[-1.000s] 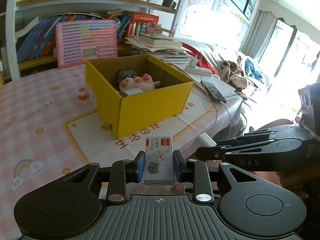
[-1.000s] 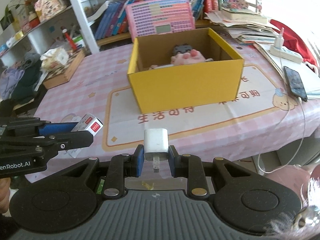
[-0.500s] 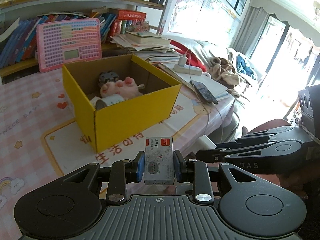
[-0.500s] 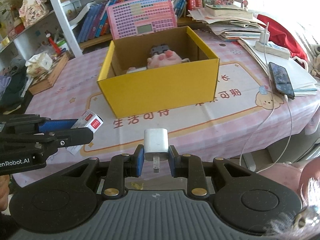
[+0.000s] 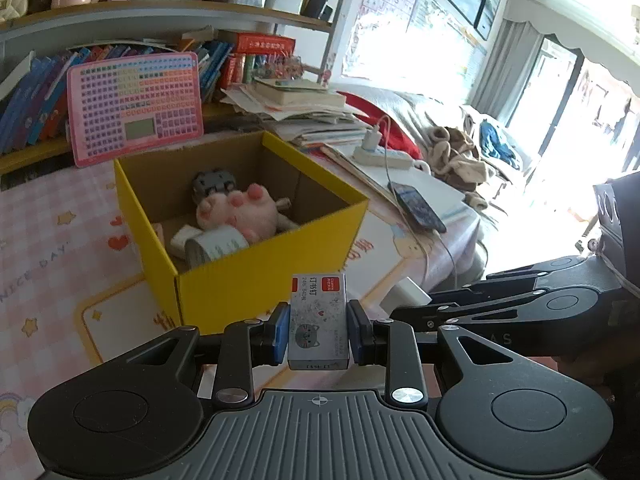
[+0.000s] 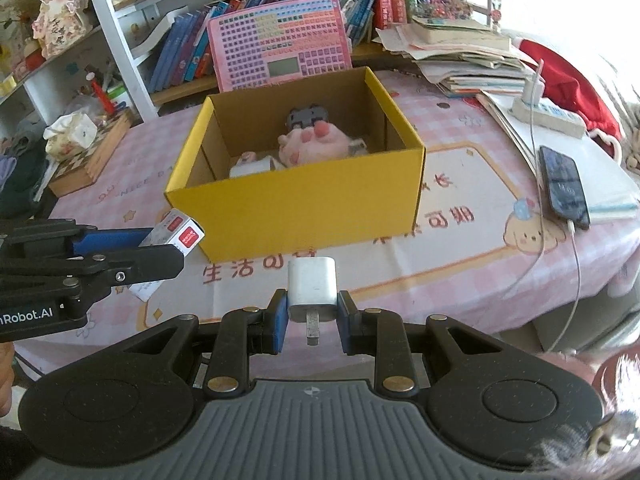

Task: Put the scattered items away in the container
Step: 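Lower the white box and charger into the yellow box and open both grippers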

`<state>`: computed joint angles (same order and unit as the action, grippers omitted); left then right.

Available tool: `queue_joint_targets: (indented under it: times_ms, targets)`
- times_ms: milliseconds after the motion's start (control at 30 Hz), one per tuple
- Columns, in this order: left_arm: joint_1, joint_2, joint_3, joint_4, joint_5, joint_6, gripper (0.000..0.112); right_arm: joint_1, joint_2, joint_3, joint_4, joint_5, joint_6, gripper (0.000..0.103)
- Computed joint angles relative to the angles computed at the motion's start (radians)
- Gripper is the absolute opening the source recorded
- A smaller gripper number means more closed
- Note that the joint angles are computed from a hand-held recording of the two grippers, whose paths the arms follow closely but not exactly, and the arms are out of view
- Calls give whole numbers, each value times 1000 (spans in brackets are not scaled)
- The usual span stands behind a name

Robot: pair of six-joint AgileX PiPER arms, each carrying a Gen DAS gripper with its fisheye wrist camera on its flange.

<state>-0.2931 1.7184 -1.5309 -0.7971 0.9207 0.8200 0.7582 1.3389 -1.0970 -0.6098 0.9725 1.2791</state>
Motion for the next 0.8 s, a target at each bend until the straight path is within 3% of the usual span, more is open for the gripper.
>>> queue_joint_targets:
  times_ms: [467,800]
  targets:
    - [-78,146,-242,123,-84,-192,28,-293,36,-76,111,-219,-390,24]
    - [-132,314,-503,323,-103,-425,28,-508,185,-224,428,-348,-892,24]
